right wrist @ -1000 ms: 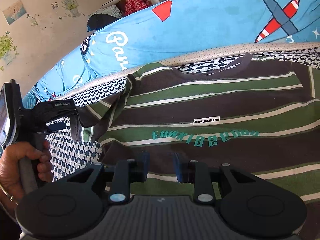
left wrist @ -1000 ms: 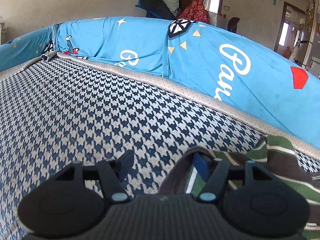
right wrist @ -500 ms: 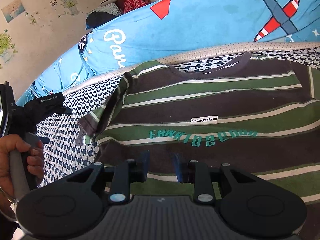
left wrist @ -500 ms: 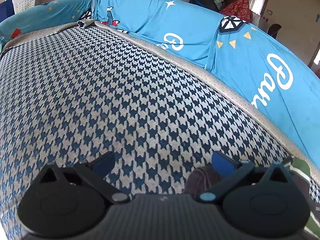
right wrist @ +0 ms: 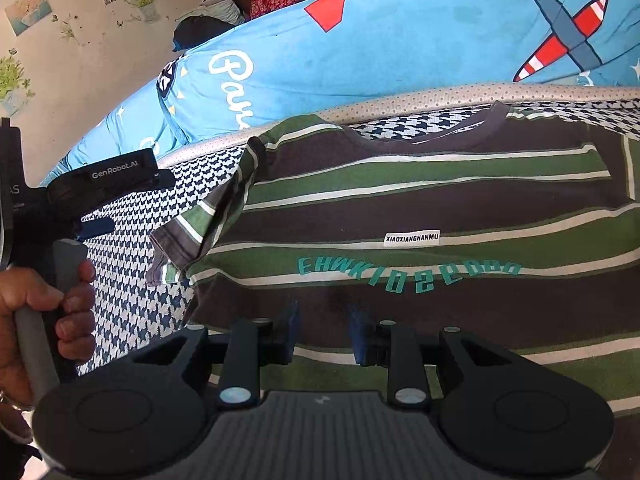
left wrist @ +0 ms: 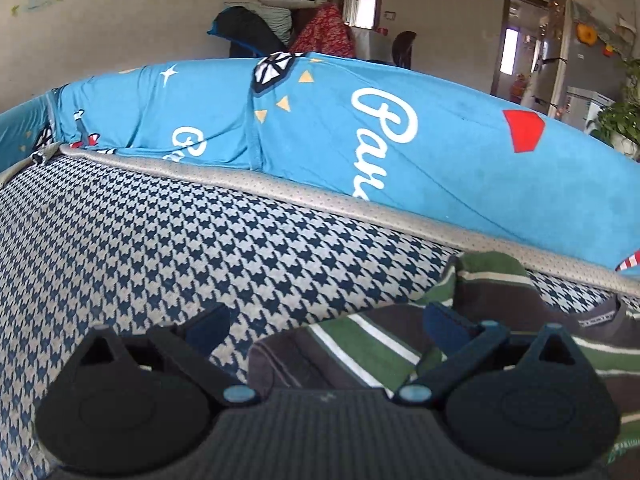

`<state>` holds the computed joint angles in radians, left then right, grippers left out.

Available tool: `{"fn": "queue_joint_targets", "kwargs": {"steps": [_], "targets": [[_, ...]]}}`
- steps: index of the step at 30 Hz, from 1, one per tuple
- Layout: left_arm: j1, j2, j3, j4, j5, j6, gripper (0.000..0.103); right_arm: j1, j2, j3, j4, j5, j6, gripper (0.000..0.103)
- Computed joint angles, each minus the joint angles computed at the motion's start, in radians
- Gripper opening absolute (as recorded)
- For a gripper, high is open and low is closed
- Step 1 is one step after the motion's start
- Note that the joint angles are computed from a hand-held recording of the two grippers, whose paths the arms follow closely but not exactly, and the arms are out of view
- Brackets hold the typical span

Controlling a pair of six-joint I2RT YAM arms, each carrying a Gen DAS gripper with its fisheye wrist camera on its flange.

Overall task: Fold clothes
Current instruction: 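Hold the sleeve with the left gripper and pull it toward the right tool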

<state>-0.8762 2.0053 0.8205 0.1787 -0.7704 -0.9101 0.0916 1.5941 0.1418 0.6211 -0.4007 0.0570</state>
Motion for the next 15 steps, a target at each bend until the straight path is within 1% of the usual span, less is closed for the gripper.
{"fn": "queue_joint_targets", "kwargs": {"steps": [5, 8, 11, 13, 14, 15], "targets": [[-0.012, 0.043, 0.027, 0.059, 0.05, 0.124, 0.103, -0.004, 0.015, 0.011, 0.001, -0.003, -0.004, 0.026], [-0.014, 0.079, 0.07, 0.021, 0.049, 0.162, 0.103, 0.001, 0.024, 0.015, 0.007, 0.002, -0.01, 0.026], [-0.016, 0.108, 0.1, -0.032, 0.025, 0.154, 0.101, 0.004, 0.038, 0.02, 0.016, 0.006, -0.017, 0.026], [-0.006, 0.123, 0.115, -0.057, 0.032, 0.146, 0.09, 0.004, 0.047, 0.025, 0.02, 0.007, -0.02, 0.026], [0.0, 0.131, 0.123, -0.068, 0.039, 0.142, 0.087, 0.004, 0.052, 0.027, 0.022, 0.008, -0.022, 0.026], [0.008, 0.138, 0.128, -0.074, 0.049, 0.14, 0.079, 0.005, 0.057, 0.029, 0.025, 0.009, -0.024, 0.026]]}}
